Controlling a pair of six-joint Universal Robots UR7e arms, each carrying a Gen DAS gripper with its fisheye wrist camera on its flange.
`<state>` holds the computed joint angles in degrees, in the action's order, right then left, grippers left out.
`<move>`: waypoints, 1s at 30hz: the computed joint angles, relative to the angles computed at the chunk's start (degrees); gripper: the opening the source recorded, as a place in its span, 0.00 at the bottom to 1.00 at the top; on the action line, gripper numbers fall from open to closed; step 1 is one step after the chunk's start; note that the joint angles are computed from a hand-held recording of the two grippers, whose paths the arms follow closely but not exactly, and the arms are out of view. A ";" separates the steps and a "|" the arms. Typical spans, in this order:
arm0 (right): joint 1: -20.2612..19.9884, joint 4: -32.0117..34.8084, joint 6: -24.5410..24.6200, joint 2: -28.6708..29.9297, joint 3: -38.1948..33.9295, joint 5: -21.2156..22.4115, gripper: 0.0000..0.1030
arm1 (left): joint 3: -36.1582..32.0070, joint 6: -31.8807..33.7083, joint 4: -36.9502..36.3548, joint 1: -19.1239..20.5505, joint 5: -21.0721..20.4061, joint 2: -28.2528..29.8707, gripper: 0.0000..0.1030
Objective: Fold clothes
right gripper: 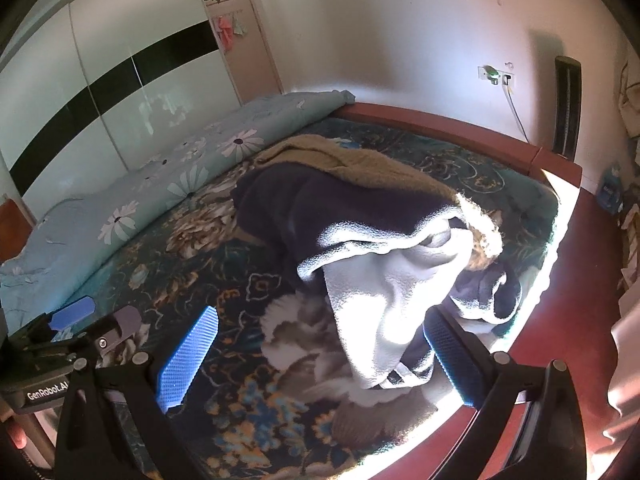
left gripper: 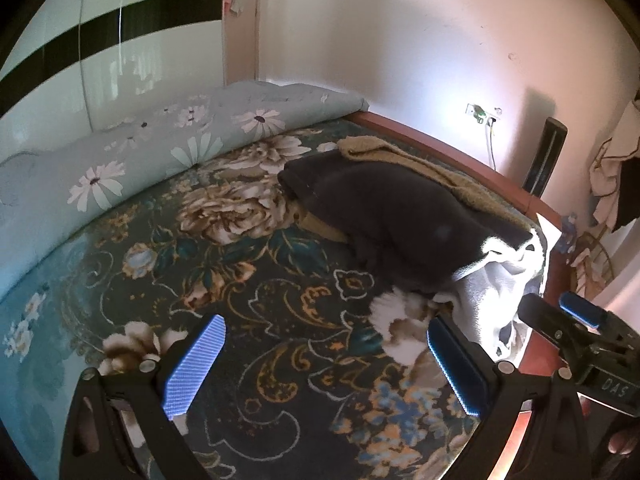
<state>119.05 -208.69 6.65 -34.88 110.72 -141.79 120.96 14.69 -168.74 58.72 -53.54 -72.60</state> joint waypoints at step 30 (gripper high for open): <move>-0.27 -5.40 -4.36 0.98 -0.15 4.72 1.00 | 1.71 2.86 -6.40 -0.28 1.66 -0.14 1.00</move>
<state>118.77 -214.09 2.28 -33.90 110.57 -137.07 122.66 17.55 -175.15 58.44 -51.88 -72.74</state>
